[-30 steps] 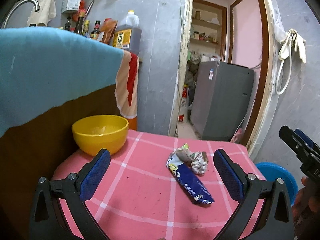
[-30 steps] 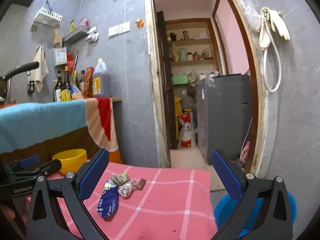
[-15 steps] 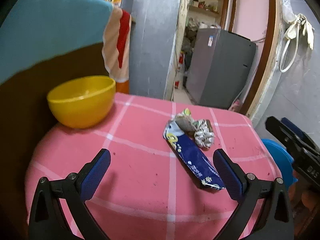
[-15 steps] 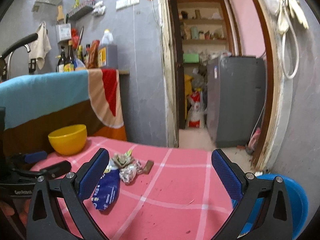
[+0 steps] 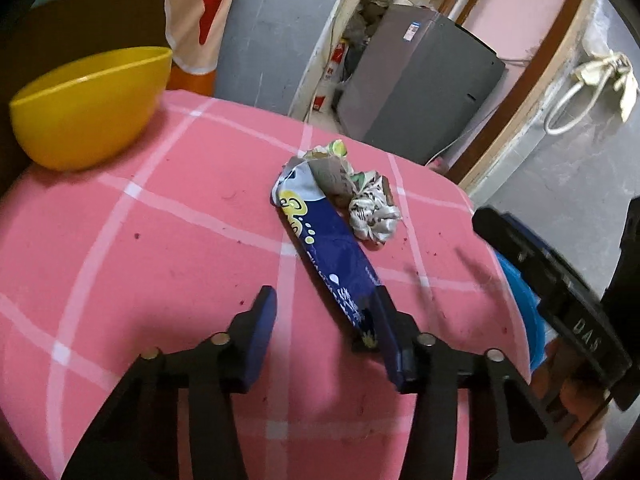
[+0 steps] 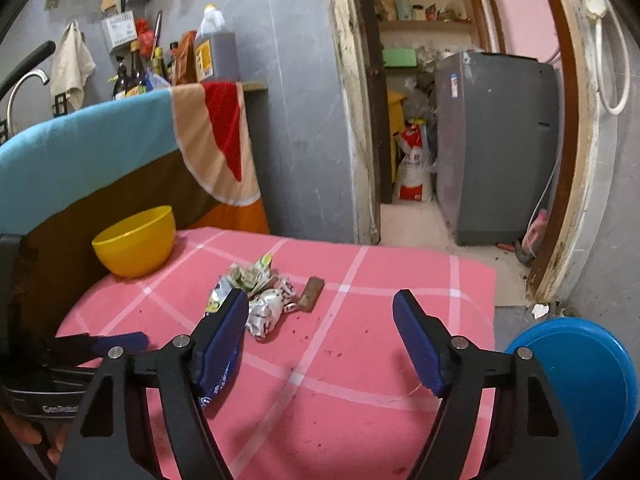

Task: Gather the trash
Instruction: 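Grasp the blue snack bag with the left tool while the right tool grasps the silver wrapper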

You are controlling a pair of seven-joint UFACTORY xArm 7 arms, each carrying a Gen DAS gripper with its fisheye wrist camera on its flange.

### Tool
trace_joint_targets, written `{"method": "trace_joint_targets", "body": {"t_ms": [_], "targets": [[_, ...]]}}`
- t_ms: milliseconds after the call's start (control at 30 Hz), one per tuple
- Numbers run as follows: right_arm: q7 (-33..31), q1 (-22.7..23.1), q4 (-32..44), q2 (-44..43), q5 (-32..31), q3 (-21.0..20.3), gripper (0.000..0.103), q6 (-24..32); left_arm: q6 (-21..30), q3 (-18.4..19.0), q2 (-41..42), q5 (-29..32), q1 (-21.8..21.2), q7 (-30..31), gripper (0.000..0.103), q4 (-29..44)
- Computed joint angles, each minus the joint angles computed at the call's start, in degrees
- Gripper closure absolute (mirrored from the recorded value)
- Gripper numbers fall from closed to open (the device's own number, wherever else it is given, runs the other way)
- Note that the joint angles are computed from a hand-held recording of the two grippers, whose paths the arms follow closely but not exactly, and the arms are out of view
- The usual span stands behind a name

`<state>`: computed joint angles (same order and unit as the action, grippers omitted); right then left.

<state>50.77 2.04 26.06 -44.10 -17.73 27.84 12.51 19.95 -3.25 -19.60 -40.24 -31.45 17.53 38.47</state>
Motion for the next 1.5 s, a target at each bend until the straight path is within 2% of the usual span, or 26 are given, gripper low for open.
{"method": "trace_joint_targets", "body": {"t_ms": [67, 167, 233, 333, 567, 667, 833, 1067, 1267, 1467, 1500], "targets": [[-1.28, 1.41, 0.66, 1.80, 0.45, -1.34, 0.036, 0.64, 1.89, 0.85, 0.83, -1.35, -0.33, 0.21, 0.068, 1.50], [-2.23, 3.00, 0.78, 2.95, 1.30, -3.01, 0.038, 1.29, 4.47, 0.95, 2.32, -3.39, 0.33, 0.11, 0.071, 3.72], [-2.52, 3.64, 0.70, 3.26, 1.81, -3.80, 0.039, 1.46, 7.03, 0.93, 3.67, -4.94, 0.87, 0.70, 0.078, 5.57], [-2.67, 4.16, 0.70, 3.55, 2.44, -4.46, 0.039, 1.65, 7.46, -0.87, 4.21, -3.93, 2.79, -0.46, 0.083, 6.55], [-2.91, 4.68, 0.94, 4.26, 3.18, -5.18, 0.039, 2.10, 9.54, -0.76, 4.42, -7.70, 4.40, 0.28, 0.096, 7.56], [-3.69, 5.36, 1.56, 5.43, 3.49, -5.84, 0.039, 2.64, 9.08, -1.25, 4.03, -7.87, 5.07, 0.26, 0.098, 7.42], [-6.18, 8.01, 3.15, 8.78, 4.90, -8.21, 0.040, 3.57, 7.29, -2.00, 2.82, -4.68, 6.19, -2.93, 0.100, 6.51], [-11.72, 13.33, 7.37, 15.86, 9.63, -13.01, 0.043, 4.71, 4.50, -1.40, 0.25, 0.31, 6.76, -6.89, 0.100, 3.72], [-14.29, 14.93, 11.53, 21.23, 12.66, -14.46, 0.044, 5.88, 3.01, -0.06, -0.61, 2.61, 5.75, -8.15, 0.101, 2.73], [-15.55, 15.82, 15.35, 26.33, 14.57, -15.19, 0.052, 6.92, 1.96, 0.40, -1.30, 3.71, 4.98, -9.39, 0.102, 2.20], [-15.56, 15.86, 15.58, 26.58, 14.54, -15.14, 0.057, 7.05, 2.05, 0.80, -1.56, 3.57, 4.77, -9.13, 0.102, 2.01]]}}
